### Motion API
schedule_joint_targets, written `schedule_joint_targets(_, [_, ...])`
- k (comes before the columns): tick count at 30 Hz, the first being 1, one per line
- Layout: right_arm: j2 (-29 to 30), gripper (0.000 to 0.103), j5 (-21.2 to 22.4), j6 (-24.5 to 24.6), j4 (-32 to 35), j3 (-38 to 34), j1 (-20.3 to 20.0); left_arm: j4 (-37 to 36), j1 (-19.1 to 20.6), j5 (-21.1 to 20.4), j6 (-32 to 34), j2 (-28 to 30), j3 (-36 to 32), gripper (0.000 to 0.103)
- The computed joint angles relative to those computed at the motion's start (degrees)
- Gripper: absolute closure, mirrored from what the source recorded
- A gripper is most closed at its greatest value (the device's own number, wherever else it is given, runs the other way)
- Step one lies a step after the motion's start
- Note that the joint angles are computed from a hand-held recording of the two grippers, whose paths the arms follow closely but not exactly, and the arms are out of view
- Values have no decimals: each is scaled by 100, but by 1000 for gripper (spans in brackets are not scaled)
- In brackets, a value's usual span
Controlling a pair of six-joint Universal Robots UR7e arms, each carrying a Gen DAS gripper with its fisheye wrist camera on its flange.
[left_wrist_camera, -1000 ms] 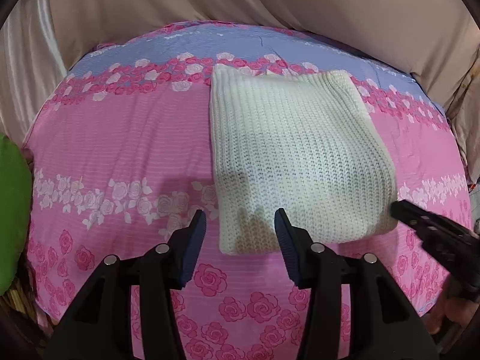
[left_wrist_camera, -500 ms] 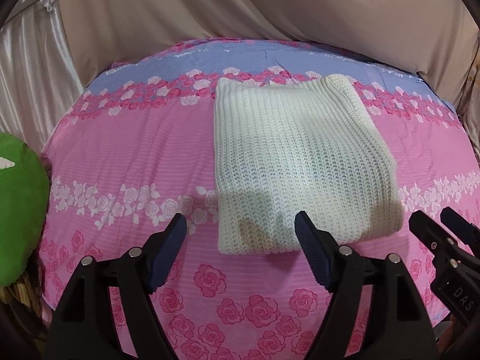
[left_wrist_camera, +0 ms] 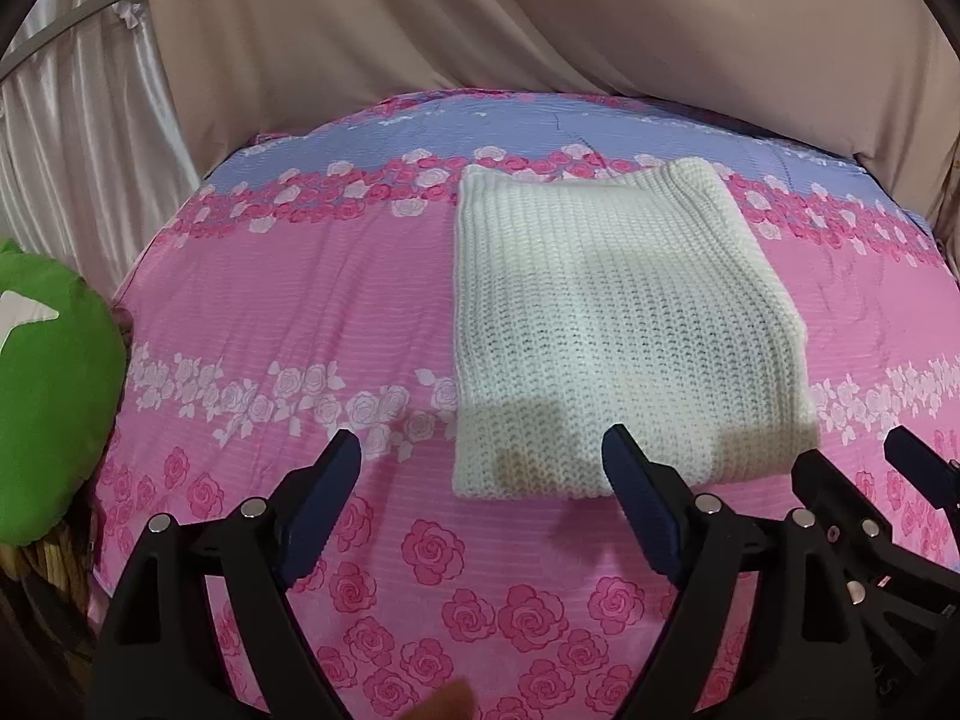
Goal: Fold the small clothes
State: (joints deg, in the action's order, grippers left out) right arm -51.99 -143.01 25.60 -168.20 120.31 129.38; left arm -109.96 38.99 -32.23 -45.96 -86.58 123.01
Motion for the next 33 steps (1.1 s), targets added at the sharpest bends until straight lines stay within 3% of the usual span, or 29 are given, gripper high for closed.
schedule_joint_targets(19, [43, 28, -121, 386, 511, -35, 103, 472, -69, -24, -395, -124, 77, 29])
schedule_joint_targets(33, [34, 28, -179, 386, 538, -46, 130, 504, -111, 58, -435, -136, 88, 29])
